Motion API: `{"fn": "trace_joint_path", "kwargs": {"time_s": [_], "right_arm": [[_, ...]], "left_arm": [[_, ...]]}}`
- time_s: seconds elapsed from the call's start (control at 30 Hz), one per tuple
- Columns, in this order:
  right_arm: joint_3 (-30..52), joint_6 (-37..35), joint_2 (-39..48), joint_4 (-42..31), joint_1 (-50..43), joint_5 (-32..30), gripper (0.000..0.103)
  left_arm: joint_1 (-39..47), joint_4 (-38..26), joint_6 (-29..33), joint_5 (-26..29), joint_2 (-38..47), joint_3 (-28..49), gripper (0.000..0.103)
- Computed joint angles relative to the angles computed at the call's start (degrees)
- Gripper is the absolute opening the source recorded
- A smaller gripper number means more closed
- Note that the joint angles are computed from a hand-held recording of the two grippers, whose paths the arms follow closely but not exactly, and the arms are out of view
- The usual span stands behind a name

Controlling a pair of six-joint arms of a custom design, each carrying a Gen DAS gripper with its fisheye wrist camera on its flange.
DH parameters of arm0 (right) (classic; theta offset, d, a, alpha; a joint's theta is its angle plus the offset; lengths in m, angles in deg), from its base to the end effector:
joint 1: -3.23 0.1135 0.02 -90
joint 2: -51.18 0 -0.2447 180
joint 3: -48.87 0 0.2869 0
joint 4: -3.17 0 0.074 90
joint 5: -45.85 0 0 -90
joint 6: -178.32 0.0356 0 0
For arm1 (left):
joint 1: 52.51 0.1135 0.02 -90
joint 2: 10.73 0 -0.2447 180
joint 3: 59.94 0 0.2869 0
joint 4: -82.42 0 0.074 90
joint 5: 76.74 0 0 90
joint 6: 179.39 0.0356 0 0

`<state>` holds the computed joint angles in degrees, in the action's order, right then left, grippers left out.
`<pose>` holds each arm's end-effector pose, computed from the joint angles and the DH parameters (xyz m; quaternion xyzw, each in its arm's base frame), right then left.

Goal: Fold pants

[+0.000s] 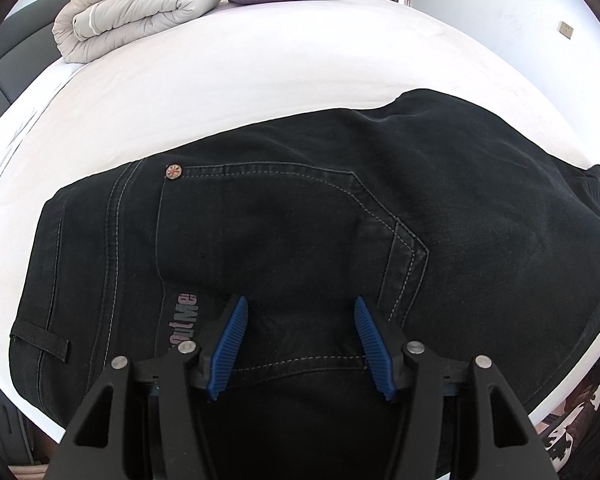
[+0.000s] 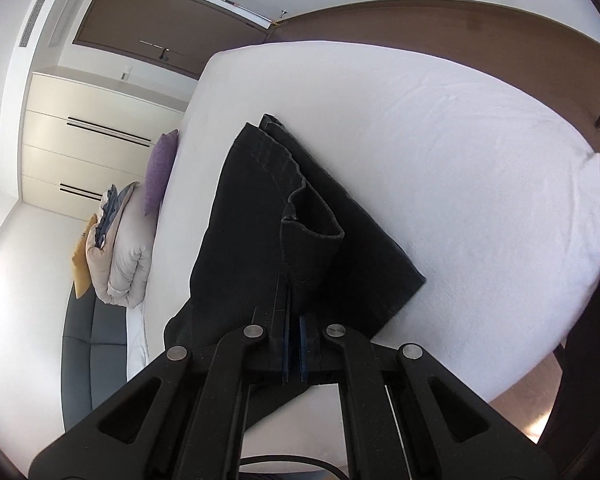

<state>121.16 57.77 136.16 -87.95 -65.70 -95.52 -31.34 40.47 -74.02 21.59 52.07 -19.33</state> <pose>0.1178 -0.2284 0.2008 0.3433 0.8278 0.3608 0.2583 0.2084 0.0752 0.1245 -0.0329 0.9716 0.0027 0.2341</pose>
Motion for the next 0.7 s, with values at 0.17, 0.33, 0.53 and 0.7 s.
{"fn": "trace_joint_path", "kwargs": {"time_s": [0.17, 0.33, 0.53, 0.7], "right_arm": [[-1.35, -11.19, 4.76, -4.96, -8.17, 2.57, 0.002], [-0.74, -13.31, 6.10, -7.01, -9.42, 2.70, 0.002], [3.58, -16.39, 13.69, -8.91, -9.67, 1.67, 0.003], [8.63, -11.27, 10.15, -4.33, -8.48, 2.86, 0.010]], "left_arm": [[-1.71, 0.46, -1.92, -1.53, 0.32, 0.24, 0.060], [-2.81, 1.04, -3.18, -2.36, 0.54, 0.22, 0.060], [-2.68, 1.45, -3.73, -1.83, -0.53, -0.52, 0.061], [-0.76, 2.37, -2.06, -0.60, -0.87, -1.48, 0.061]]}}
